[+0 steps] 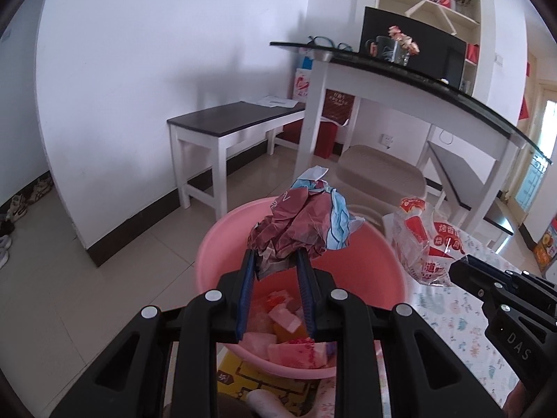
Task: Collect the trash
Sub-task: 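Open both tools to drop the wrapper and snack bag into the bucket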
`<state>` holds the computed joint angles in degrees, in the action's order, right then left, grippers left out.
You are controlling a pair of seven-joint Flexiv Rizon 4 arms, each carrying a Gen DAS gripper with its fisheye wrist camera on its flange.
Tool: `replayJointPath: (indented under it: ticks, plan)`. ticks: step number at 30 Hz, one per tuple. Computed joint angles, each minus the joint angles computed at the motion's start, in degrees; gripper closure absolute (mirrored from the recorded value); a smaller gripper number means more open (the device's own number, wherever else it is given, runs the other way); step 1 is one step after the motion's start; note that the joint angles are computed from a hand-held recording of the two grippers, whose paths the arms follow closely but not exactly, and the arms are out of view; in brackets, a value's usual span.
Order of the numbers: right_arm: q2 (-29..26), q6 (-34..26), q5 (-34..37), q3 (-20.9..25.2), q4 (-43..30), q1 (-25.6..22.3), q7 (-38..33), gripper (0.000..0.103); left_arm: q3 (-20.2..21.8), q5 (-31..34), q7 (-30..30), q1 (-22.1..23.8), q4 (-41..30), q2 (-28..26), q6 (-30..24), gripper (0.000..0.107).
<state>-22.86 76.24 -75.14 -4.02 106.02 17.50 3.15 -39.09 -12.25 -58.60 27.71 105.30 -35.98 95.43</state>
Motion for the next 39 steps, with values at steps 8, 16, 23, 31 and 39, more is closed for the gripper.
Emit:
replayJointPath:
  ticks: [8,16,23,31,39]
  plan:
    - [-4.4,-0.6,9.3,0.3,-3.7,1.5,-9.3,0.092,8.7,-2.4,0.3,-6.6,-2.9,-0.1,-3.0,0.083]
    - [-7.8,-1.6,19.5,-0.8,-6.5,4.6,-19.1,0.092,18.1,-5.6,1.4,-14.0,-6.0,-0.7,-6.8,0.083]
    - [-10.0,-2.3,26.8,-1.5,-8.6,6.2,-25.4,0.092,23.3,-7.8,2.2,-18.5,-8.1,-1.3,-10.4,0.082]
    - [-11.2,-3.3,32.1,-2.0,-10.2,7.4,-30.2,0.092,26.7,-8.5,2.1,-21.5,-9.6,-2.0,-11.9,0.082]
    - [-12.0,-3.4,34.4,-2.8,-11.0,8.2,-32.1,0.092,27.4,-8.6,1.9,-22.1,-9.7,-1.9,-11.5,0.074]
